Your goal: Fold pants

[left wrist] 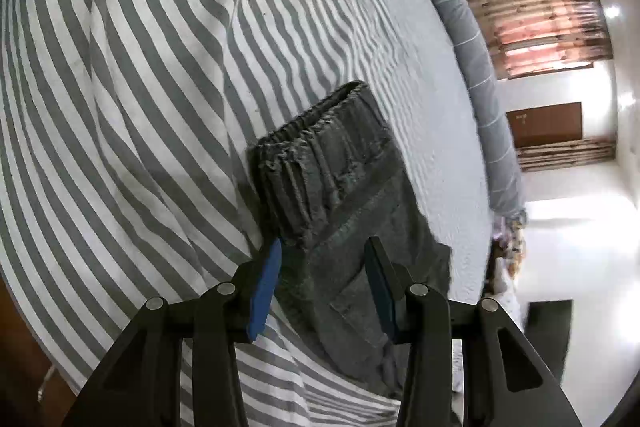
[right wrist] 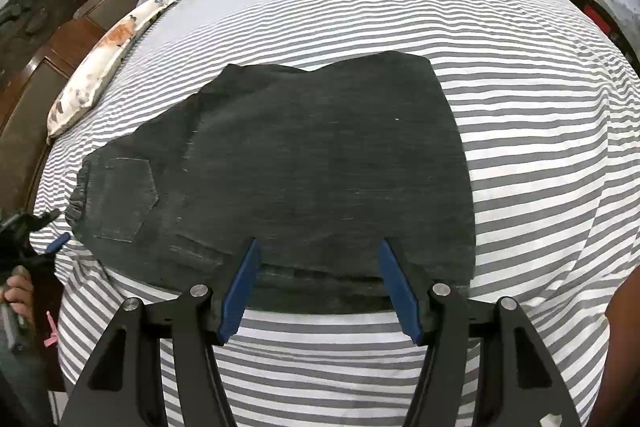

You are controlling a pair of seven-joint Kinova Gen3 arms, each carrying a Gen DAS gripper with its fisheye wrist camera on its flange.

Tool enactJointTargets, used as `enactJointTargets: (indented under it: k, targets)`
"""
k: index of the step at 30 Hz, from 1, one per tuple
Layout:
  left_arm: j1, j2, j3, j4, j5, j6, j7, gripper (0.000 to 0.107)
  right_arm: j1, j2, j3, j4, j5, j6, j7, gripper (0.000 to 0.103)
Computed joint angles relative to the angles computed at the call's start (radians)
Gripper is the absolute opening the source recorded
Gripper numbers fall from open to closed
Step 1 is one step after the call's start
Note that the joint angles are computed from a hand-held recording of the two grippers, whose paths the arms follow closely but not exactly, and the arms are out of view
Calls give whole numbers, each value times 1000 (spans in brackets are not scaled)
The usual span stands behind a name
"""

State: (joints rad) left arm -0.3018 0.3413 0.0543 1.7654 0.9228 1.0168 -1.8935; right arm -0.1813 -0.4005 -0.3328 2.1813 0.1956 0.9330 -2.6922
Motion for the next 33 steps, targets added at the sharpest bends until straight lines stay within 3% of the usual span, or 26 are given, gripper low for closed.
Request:
enactJointTargets:
  k: [16, 19, 22, 29, 33]
  targets:
    - [-24, 117, 29, -16, 58, 27, -42, 44, -14, 28, -27, -56, 29, 59, -29, 59]
    - [-17, 112, 36, -11, 68, -6, -59, 35, -20, 30, -30, -64, 40, 70, -42, 59]
    - [-4, 105, 39, -8, 51, -35, -66, 29, -28, 36, -27, -66, 43, 70, -46, 59]
    - [17, 96, 42, -11, 22, -66, -11, 28, -55, 84, -11, -59, 50, 47, -53, 59]
    - [100, 25, 34, -23, -96, -143, 30, 20, -70, 104, 26, -33, 27, 15, -40, 59]
